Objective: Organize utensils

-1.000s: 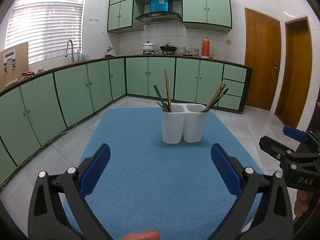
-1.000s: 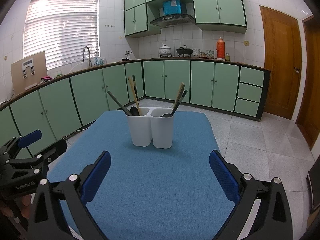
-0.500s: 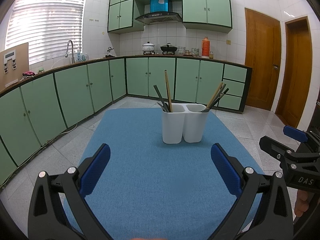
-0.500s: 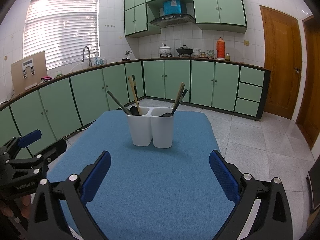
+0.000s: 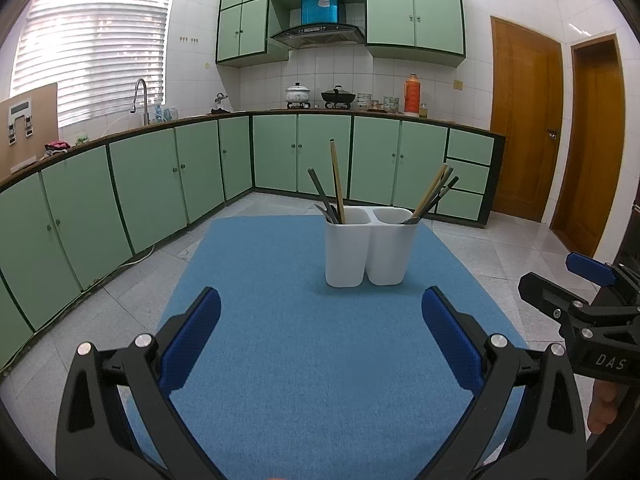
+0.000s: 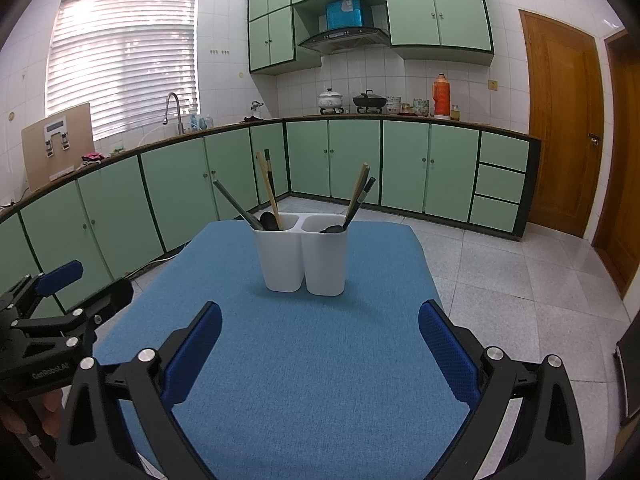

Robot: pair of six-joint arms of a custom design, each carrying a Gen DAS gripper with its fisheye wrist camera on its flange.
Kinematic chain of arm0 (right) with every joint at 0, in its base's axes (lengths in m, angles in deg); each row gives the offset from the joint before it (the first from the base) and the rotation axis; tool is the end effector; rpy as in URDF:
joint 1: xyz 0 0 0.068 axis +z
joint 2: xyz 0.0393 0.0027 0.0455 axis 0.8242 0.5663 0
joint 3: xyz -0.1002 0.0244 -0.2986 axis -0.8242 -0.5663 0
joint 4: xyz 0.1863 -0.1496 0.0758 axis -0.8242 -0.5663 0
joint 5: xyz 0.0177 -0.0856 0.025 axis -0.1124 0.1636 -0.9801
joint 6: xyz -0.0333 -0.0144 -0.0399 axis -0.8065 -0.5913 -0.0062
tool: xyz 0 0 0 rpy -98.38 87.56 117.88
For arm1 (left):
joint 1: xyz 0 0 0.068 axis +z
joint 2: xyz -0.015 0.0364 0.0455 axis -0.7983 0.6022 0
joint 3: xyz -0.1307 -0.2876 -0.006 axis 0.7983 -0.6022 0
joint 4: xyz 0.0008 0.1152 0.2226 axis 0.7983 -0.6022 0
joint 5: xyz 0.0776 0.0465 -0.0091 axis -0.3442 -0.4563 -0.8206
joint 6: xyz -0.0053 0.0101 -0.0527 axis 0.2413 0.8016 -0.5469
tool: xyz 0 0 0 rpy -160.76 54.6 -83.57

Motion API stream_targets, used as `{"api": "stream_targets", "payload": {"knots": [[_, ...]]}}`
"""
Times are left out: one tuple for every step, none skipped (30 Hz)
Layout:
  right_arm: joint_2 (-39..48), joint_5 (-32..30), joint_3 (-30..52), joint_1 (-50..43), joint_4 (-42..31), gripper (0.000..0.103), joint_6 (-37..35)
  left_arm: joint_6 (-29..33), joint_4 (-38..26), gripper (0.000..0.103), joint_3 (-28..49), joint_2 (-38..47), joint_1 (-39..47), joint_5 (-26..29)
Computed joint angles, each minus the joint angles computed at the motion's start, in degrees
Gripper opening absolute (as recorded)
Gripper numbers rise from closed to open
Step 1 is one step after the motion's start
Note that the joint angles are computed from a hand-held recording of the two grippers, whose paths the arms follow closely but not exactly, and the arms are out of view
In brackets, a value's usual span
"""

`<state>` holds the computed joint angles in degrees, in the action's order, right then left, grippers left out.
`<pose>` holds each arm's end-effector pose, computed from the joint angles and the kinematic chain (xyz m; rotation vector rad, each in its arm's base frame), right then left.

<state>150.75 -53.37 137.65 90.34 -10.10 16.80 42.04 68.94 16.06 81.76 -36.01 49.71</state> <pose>0.2300 0.1354 0.3749 0.1736 2.0490 -0.0120 0.2920 0.0686 0.3706 0.3388 2.0063 -0.2336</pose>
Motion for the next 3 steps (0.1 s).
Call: {"api": "stream_targets", "payload": {"knots": [[-0.01, -0.03, 0.02, -0.02, -0.07, 0.097, 0.01, 0.02, 0.0, 0.098, -0.08, -0.07, -0.02, 0.0], [-0.01, -0.03, 0.02, -0.02, -0.07, 0.097, 0.01, -0.02, 0.09, 0.098, -0.11, -0.06, -0.1, -0.08], [-0.01, -0.03, 0.02, -0.02, -0.07, 0.097, 0.01, -0.08, 0.19, 0.098, -0.28, -0.17, -0.12, -0.08]]}}
